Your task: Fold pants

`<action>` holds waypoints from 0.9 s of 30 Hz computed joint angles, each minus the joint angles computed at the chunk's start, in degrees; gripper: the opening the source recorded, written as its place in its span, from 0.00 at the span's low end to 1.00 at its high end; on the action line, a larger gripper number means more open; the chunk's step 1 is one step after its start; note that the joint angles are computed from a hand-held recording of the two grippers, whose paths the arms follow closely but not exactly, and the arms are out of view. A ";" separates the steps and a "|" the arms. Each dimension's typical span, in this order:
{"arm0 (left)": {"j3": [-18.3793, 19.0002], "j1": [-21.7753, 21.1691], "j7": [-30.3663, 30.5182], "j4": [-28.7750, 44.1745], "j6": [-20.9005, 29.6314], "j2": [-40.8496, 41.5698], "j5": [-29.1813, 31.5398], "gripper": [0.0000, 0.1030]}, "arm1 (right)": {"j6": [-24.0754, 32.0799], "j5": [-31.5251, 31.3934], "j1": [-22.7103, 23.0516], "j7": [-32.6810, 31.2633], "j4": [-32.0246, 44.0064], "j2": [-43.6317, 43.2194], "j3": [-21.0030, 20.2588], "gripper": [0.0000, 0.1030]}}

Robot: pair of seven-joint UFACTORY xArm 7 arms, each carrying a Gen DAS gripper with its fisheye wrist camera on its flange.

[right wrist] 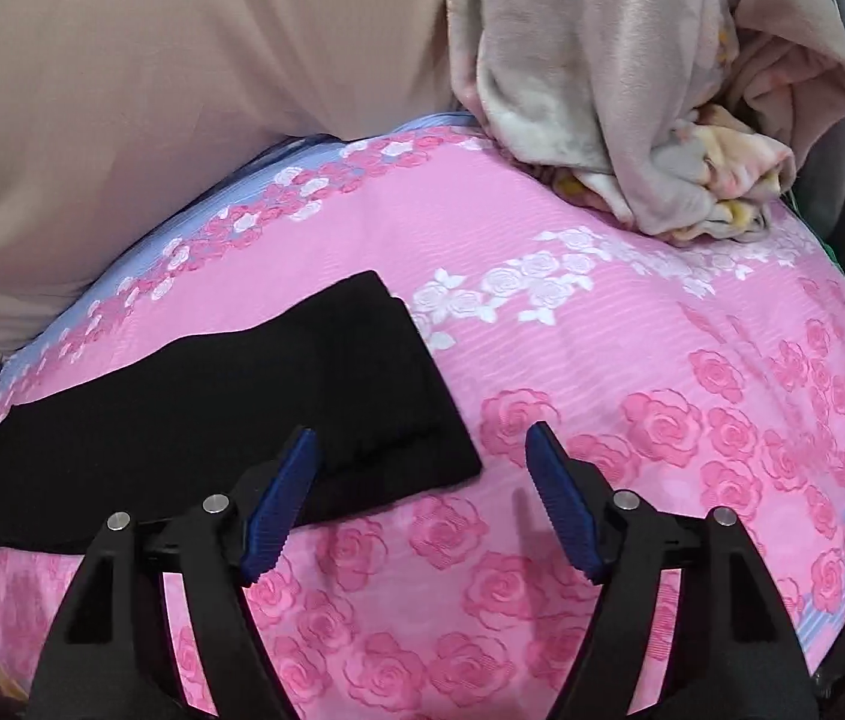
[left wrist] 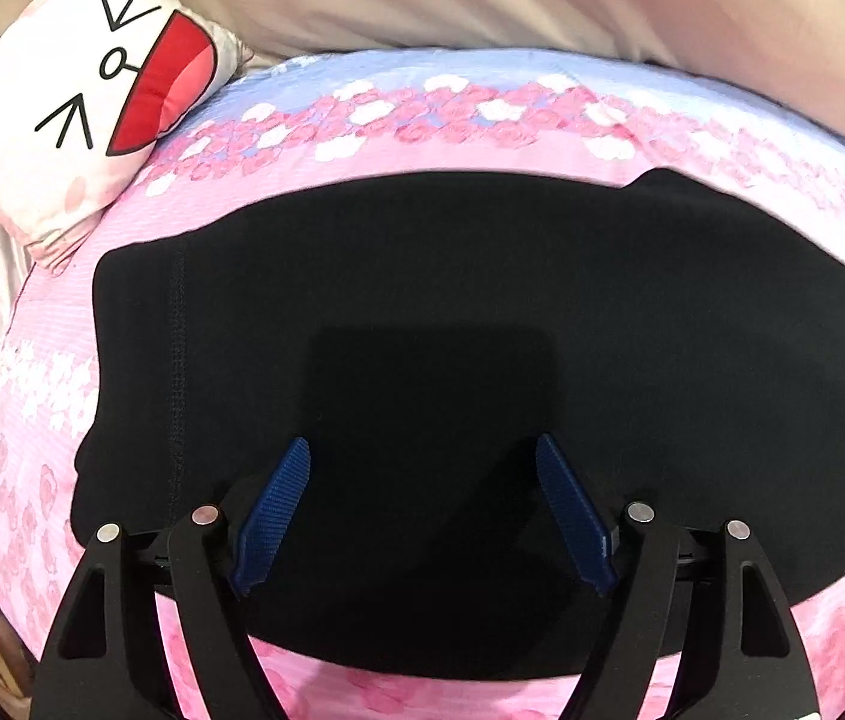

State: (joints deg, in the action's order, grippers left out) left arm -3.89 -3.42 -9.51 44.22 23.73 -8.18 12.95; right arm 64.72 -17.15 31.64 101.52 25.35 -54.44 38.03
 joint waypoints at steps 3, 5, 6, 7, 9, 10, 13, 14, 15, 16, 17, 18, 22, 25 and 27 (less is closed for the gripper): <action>-0.81 -1.61 1.06 -2.00 -2.46 -3.05 -1.67 0.73 | 0.48 -1.58 -2.97 -2.66 1.42 4.97 -1.26 0.57; -0.92 -3.89 3.76 -3.27 -3.92 -4.92 -4.69 0.73 | -2.19 -2.26 -2.74 -4.22 0.67 6.75 -2.73 0.27; -1.12 -4.39 4.45 -3.45 -4.04 -5.19 -5.32 0.73 | -1.76 -2.42 -3.37 -5.04 2.12 9.19 -2.65 0.15; -1.74 -4.82 4.94 -3.73 -4.20 -5.42 -5.17 0.73 | -0.23 -2.95 -3.74 -5.22 3.60 10.61 -1.89 0.12; -3.43 -4.14 3.76 -3.96 -4.26 -5.19 -2.59 0.73 | 4.33 -4.34 -3.44 -3.37 6.44 10.05 0.99 0.11; -4.62 -3.21 2.13 -3.92 -3.98 -4.73 0.03 0.73 | 6.43 -4.30 -2.82 -1.82 6.92 8.63 2.00 0.11; -5.12 -2.89 0.23 -3.71 -3.19 -2.85 3.07 0.73 | 6.46 -0.25 1.62 -1.77 2.01 5.24 -1.45 0.12; -4.80 -3.29 0.36 -3.55 -2.81 -2.27 2.88 0.73 | 3.71 1.57 2.65 -2.14 -0.65 5.05 -2.95 0.14; -4.43 -3.57 0.45 -3.26 -2.56 -1.60 2.67 0.74 | 3.35 0.99 3.15 -0.25 -1.95 3.04 -2.05 0.22; -4.13 -3.81 0.22 -3.37 -2.99 -1.41 2.40 0.74 | 4.57 1.83 3.41 0.47 -1.41 2.14 -2.29 0.26; -3.48 -4.15 0.83 -3.54 -3.36 -1.48 1.44 0.75 | 6.02 1.64 2.84 1.50 -0.27 1.76 -1.35 0.26; -3.14 -4.48 1.19 -3.60 -3.24 -1.63 0.51 0.75 | 9.20 0.34 1.06 2.84 2.58 2.43 1.04 0.26; -2.68 -4.65 1.65 -4.63 -3.93 -1.87 -1.15 0.79 | 5.87 -6.85 -2.93 -0.63 8.19 7.83 1.63 0.27; -3.32 -3.93 -0.53 -4.72 -4.45 -1.78 0.95 0.81 | -2.33 -11.28 -6.04 -6.50 9.83 15.99 -1.03 0.26; -3.10 -4.08 -0.48 -4.94 -4.73 -1.90 0.71 0.82 | -5.87 -13.85 -6.23 -10.41 9.97 22.15 -4.93 0.22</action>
